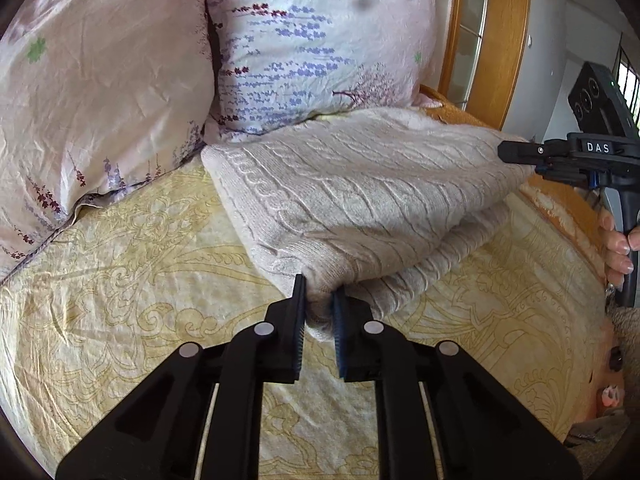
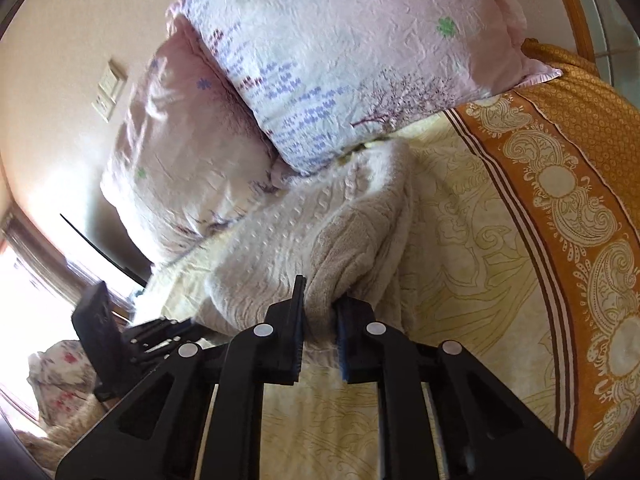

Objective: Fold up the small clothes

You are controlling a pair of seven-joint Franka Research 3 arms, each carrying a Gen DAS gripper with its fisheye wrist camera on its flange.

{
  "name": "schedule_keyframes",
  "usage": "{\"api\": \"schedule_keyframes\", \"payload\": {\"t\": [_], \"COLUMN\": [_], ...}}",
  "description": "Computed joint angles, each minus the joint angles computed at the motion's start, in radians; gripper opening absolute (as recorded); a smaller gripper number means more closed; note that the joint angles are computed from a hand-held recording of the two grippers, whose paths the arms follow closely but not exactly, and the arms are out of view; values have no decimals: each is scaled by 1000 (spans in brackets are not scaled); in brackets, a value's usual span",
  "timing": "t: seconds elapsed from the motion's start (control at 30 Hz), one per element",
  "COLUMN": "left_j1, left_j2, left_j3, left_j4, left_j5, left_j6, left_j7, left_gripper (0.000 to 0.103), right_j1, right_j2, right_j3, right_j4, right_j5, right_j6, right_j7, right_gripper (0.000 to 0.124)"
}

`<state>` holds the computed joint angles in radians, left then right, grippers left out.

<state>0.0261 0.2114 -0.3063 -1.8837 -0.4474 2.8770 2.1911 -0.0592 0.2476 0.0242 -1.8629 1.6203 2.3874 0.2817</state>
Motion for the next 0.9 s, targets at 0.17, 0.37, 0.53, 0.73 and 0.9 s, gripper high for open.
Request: {"api": "schedule_keyframes", "payload": {"t": [0.17, 0.37, 0.53, 0.73, 0.9], "left_j1": [39, 31, 6, 6, -9], "left_j2": [-8, -16, -6, -72, -93], "left_j3": [-20, 0, 33, 44, 58], "left_j4": [8, -9, 4, -55, -22], "left_j5": [-156, -234, -194, -193, -440], "left_j6": [-50, -90, -131, -161, -181], "left_j7": [89, 143, 114, 153, 291], "left_gripper": [11, 11, 11, 25, 60], "right_j1": [5, -11, 27, -5, -36], "right_j2": [-9, 33, 66, 28, 121], "right_j3": [-4, 5, 9, 19, 10], "right_j4": [-24, -30, 24, 23, 178], "right_j5": [25, -26, -88, -151, -182], "right_j6": [3, 1, 151, 136, 36], "right_j7": [13, 121, 177, 199, 349], "right_gripper": [13, 13, 12, 49, 69]}}
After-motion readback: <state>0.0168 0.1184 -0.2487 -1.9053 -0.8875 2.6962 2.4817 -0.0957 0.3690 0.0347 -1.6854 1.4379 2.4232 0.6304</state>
